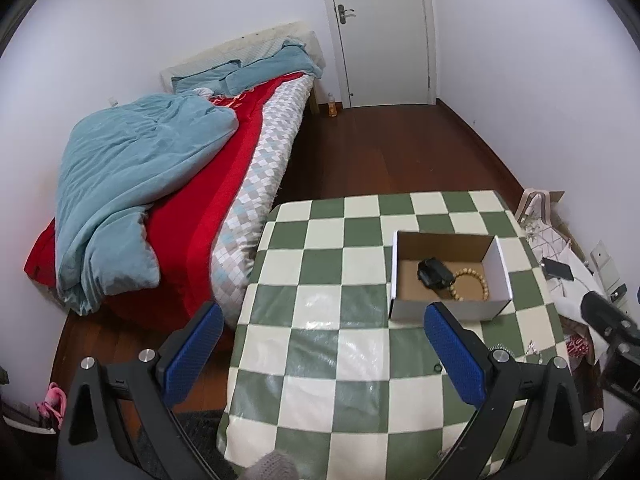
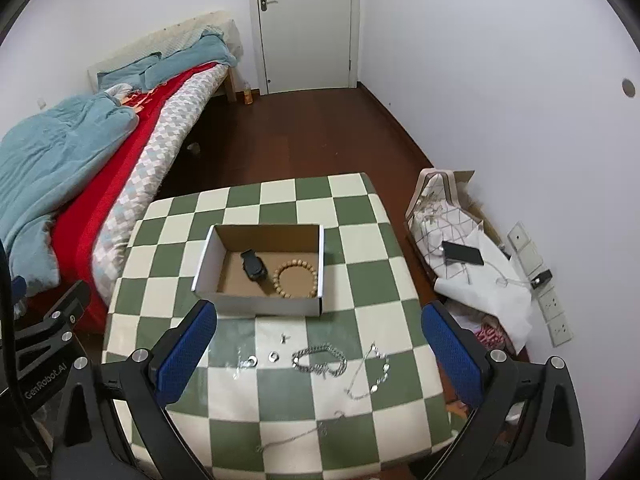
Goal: Organize jewelry
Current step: 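Withdraw both open tools from the white box, then grasp the thick silver chain bracelet with the right tool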
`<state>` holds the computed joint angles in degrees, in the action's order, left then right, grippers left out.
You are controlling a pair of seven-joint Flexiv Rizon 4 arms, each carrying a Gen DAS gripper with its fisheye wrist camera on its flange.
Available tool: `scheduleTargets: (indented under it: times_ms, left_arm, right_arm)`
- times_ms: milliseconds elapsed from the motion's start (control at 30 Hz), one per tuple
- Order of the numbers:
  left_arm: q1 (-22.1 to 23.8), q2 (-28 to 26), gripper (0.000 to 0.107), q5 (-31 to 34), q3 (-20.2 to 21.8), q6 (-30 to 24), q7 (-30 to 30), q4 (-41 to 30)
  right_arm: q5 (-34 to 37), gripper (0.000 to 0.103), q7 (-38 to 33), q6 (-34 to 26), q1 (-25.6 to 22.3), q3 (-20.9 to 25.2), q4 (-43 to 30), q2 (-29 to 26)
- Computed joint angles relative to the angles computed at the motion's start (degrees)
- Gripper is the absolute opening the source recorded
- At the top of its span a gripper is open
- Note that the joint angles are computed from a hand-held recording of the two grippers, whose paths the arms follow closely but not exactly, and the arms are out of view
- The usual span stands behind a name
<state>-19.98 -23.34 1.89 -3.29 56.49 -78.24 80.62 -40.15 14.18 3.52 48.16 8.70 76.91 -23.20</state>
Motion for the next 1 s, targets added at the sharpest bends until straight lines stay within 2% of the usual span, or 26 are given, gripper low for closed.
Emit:
scheduleTargets:
  times_ms: [233,367,400,433,500,667,800,900,933,967,1000]
  left_arm:
    - [-1.44,-0.08,0.103,4.88,1.99,-2.19,-2.74,3.55]
    - [-3.41,-2.34,0.103,9.16,2.82,-4.29,-4.72,2.58]
    - [-4.05,-3.19,0.103,10.36,3.08,-4.83,-5.24,1.89]
    - [-4.69,-3.89,0.103,11.56,3.41,-5.04,-5.89,1.32]
    - [-5.97,-5.51,0.103,13.99,4.2,-5.78,-7.13,-0.43]
    - [-8.45,-9.87,0.103,18.17,5.78,-8.79,-9.77,-5.91]
    - [-9.17,-12.6,0.103,18.76,5.97,-11.5,-10.04,-9.44]
    - [-9.47,-13.59,0.103,18.8,5.98,-12.46,-9.83,-10.72]
    - [-9.44,-13.9,0.103,18.55,5.88,-12.86,-9.69,-11.08]
    - [-9.37,-14.14,0.103,18.18,5.71,-13.31,-9.46,-11.34]
    - [-9.35,-14.36,0.103,17.8,5.54,-13.64,-9.36,-11.55]
  right_arm:
    - [5.45,0.103,6.45,2.08,-1.34,2.52,7.38,3.01]
    - [9.74,0.102,9.28,7.23,-3.84,4.09,14.23,4.56]
    - [10.4,0.099,9.92,9.4,-4.55,4.34,16.08,4.9]
    - [11.21,0.09,10.79,12.29,-5.45,4.57,18.46,5.33]
    - [11.43,0.08,13.14,20.19,-7.33,4.66,23.68,6.33]
    - [10.13,0.074,15.07,35.75,-10.98,3.18,30.42,4.48]
    - [11.23,0.059,10.38,41.94,-12.56,2.08,29.28,0.17]
    - [12.89,0.05,4.93,41.97,-12.74,1.72,26.27,-2.92]
    - [14.23,0.038,2.62,41.46,-12.97,1.94,25.1,-3.96]
    - [13.73,0.034,1.16,38.87,-12.17,1.31,23.64,-4.69]
    - [14.35,0.015,-1.3,37.98,-12.22,1.42,22.37,-5.52]
